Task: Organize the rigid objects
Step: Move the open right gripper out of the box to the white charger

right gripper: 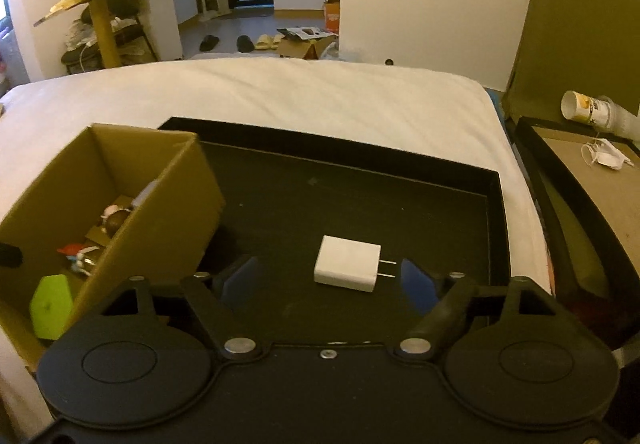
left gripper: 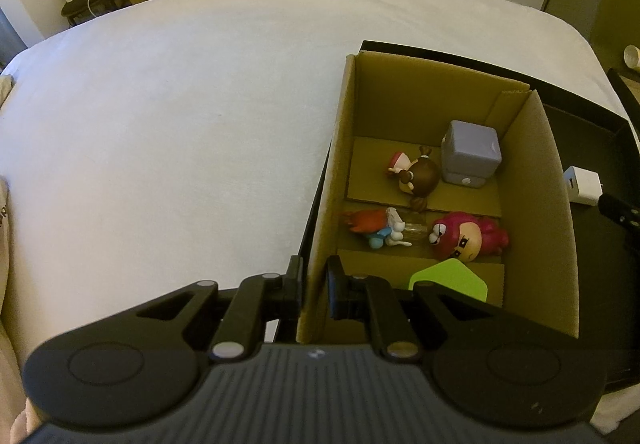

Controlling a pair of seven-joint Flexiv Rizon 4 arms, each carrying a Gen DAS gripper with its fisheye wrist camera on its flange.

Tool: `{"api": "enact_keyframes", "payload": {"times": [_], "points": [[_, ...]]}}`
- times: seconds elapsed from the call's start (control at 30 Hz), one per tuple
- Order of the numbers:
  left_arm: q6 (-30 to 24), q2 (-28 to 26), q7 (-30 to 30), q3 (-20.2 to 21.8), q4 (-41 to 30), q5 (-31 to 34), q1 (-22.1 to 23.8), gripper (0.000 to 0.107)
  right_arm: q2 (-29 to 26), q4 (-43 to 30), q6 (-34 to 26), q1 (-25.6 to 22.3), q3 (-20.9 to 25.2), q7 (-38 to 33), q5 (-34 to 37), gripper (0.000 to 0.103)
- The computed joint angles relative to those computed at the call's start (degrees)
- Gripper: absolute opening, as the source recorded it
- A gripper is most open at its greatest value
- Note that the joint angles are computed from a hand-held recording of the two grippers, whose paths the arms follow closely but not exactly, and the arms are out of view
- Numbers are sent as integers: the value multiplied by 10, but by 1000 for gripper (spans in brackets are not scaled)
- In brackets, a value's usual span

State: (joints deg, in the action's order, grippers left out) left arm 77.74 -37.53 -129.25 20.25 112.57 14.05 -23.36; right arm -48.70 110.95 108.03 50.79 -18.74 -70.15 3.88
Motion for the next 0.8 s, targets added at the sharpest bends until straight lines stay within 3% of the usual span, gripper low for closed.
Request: {"api": "enact_keyframes", "payload": {"times": [0.8], "points": [[-54, -1, -48, -2, -33, 58, -6, 13, -31, -65, -94, -67, 44, 84, -104, 82]]}}
